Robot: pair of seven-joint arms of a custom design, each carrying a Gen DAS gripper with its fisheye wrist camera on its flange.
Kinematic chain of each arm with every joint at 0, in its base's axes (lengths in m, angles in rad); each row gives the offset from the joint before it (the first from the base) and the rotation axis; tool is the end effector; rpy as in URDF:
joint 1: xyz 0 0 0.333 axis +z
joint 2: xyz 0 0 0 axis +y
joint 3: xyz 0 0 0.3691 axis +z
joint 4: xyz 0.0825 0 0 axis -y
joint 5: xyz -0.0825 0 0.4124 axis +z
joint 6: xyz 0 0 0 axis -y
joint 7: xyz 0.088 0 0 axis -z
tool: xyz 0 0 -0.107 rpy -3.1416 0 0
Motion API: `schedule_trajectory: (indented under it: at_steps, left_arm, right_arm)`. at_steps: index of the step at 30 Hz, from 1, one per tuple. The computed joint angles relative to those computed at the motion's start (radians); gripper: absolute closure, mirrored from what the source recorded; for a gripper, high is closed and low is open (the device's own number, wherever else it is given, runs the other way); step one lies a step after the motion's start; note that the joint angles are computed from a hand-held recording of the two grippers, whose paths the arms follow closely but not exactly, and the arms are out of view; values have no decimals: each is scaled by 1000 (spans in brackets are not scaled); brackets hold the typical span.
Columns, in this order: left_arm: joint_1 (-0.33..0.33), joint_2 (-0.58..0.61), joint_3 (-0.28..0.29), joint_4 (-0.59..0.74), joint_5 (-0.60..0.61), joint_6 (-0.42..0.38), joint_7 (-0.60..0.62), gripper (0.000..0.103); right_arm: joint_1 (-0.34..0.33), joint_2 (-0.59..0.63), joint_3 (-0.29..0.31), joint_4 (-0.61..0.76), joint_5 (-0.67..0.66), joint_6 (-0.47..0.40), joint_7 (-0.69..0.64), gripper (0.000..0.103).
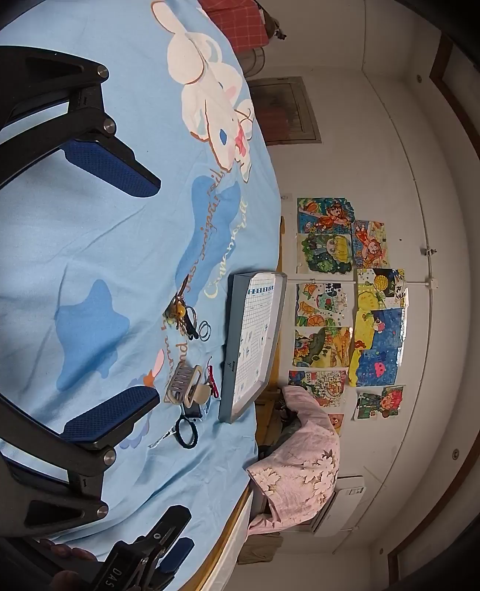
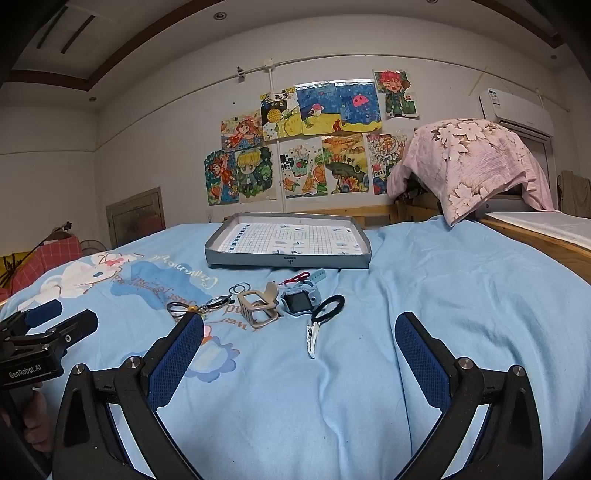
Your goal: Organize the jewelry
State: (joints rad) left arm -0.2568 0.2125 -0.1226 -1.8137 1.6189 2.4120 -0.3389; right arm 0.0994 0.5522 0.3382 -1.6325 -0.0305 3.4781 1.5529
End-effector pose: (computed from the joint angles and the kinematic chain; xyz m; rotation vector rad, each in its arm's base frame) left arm 0.6448 -0.2440 0.5093 -1.6464 1.0905 -0.8006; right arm 0.7235 0.2684 0.5069 -1.5128 1.1051 -0.6935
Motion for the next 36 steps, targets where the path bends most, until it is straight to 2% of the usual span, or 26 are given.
schedule_trajectory:
  at_steps: [17, 20, 22, 25, 29, 30, 31, 33, 36]
  left_arm:
    - [2, -1, 0, -2, -15, 4, 10, 0]
    - [15, 13, 5, 8, -40, 37, 24, 0]
    - [26, 23, 11, 26, -71, 69, 51, 0]
    - [51, 41, 27, 54, -93, 163, 85, 0]
    - [69, 84, 53, 119, -116, 254, 128, 0]
    - [77, 101, 60, 146, -128, 286, 161, 0]
    - [82, 120, 65, 172, -150, 308, 201, 1]
    - [93, 158, 75, 224, -212, 356, 291, 8]
    - [126, 228, 68, 312, -376, 412, 480, 13]
  right_arm:
    - [17, 5, -17, 8, 12, 2, -1, 1]
    - [44, -1, -47, 8, 42, 0, -10, 1]
    - [21, -13, -28, -3, 39, -12, -2, 1]
    - [44, -11, -55, 27, 69, -67, -18, 1]
    - [-10, 33, 19, 115, 63, -185, -81, 1]
    - [-36, 48, 58, 134, 62, -201, -102, 1]
    - [-42, 55, 69, 143, 71, -204, -119, 1]
    - [-91, 97, 150, 195, 69, -247, -172, 1]
    - [-74, 135, 148, 266, 91, -300, -218, 1]
